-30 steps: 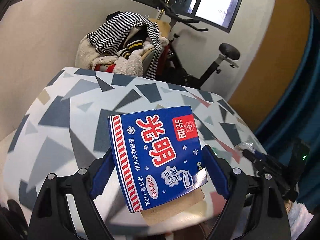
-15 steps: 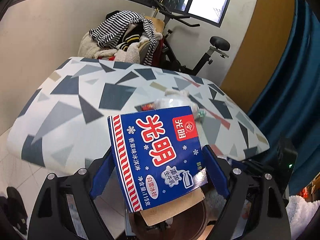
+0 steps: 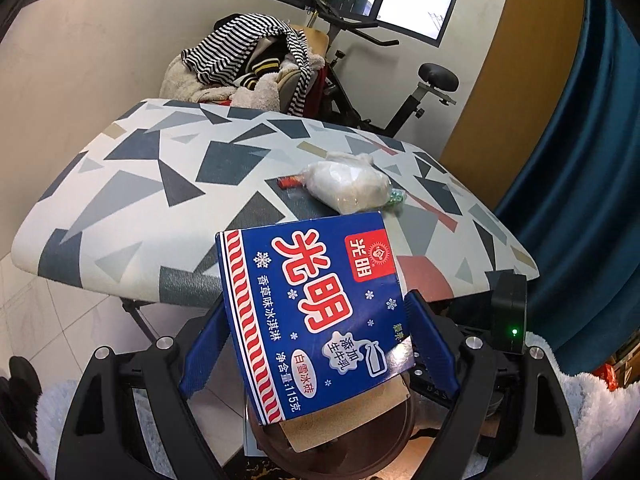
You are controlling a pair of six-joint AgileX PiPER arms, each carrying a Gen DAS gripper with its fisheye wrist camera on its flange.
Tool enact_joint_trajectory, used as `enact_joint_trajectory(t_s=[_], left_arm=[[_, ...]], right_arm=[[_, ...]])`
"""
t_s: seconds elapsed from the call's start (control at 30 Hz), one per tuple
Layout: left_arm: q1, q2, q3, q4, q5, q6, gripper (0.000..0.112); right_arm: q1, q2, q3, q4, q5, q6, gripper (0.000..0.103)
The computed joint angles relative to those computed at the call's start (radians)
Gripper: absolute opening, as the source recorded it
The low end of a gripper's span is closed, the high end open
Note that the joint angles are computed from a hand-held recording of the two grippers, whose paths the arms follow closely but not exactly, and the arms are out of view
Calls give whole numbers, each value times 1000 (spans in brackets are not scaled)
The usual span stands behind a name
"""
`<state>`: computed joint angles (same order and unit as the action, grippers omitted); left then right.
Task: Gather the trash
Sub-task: 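Drop the clear wrapper into the bin with the right gripper while the left gripper carries the carton, then hold the blue carton over the bin and open the left gripper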
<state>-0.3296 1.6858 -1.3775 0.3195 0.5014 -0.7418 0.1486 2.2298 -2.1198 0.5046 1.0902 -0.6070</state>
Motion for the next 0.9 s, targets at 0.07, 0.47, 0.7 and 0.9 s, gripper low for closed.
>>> enact_joint_trajectory(t_s=[0.07,0.47,0.7,0.9], left_arm=[[0,-4,9,5,-7,-9,83],[-7,2,24,6,-19,-7,84],[-22,11,68,38,-96,-5,84],[-32,48,72,1,-131,62,84]], right_arm=[[8,-12,20,-15,-15,2,33],[-7,-109,172,33,-175,-36,64],[-44,-167,248,122,-308,-124,91],[-66,-208,297,171,-410,-179,97]])
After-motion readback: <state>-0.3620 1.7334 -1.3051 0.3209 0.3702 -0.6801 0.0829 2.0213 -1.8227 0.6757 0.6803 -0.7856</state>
